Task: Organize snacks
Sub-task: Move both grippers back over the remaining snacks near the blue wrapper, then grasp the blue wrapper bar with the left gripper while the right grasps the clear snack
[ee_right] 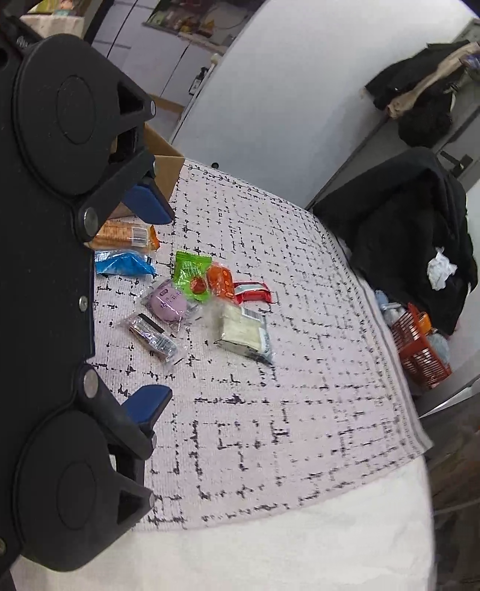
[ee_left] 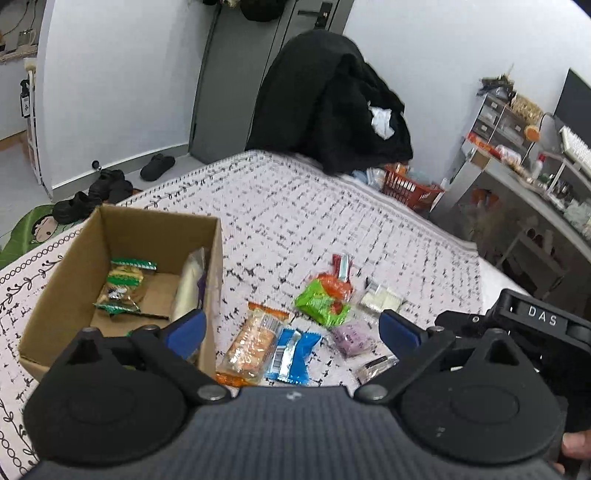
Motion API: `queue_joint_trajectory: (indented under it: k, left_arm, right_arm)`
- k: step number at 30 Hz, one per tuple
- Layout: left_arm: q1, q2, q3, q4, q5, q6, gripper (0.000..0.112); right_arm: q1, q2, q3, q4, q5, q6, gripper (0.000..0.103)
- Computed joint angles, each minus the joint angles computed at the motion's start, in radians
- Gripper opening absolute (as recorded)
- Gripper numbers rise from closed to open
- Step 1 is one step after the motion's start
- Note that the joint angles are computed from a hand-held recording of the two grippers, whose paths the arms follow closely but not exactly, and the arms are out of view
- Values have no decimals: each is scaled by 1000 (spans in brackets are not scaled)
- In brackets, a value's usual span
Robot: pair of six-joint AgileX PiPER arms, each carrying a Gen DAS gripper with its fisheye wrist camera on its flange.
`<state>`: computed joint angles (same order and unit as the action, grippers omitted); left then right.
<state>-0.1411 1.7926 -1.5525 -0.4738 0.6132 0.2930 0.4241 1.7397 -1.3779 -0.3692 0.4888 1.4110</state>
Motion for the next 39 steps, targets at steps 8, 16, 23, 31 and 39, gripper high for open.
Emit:
queue_joint_trajectory:
  k: [8,16,23,31,39]
  left_arm:
    - [-61,63,-10,37,-16,-34,74]
    - [-116,171,-85,150,-11,-176,61]
    - [-132,260,-158,217,14,-259,59]
    - [-153,326,-211,308,17,-347,59]
    - [-162,363,-243,364,21,-397,58]
  right_arm:
    - [-91,44,50,424,-126,-335,67]
    - [-150,115,36,779,-130,-671,51]
    - [-180,166,17,931,-115,-815,46]
    - [-192,207,-13,998,-126,-907,42]
    - [-192,241,-49,1012,-125,-950,40]
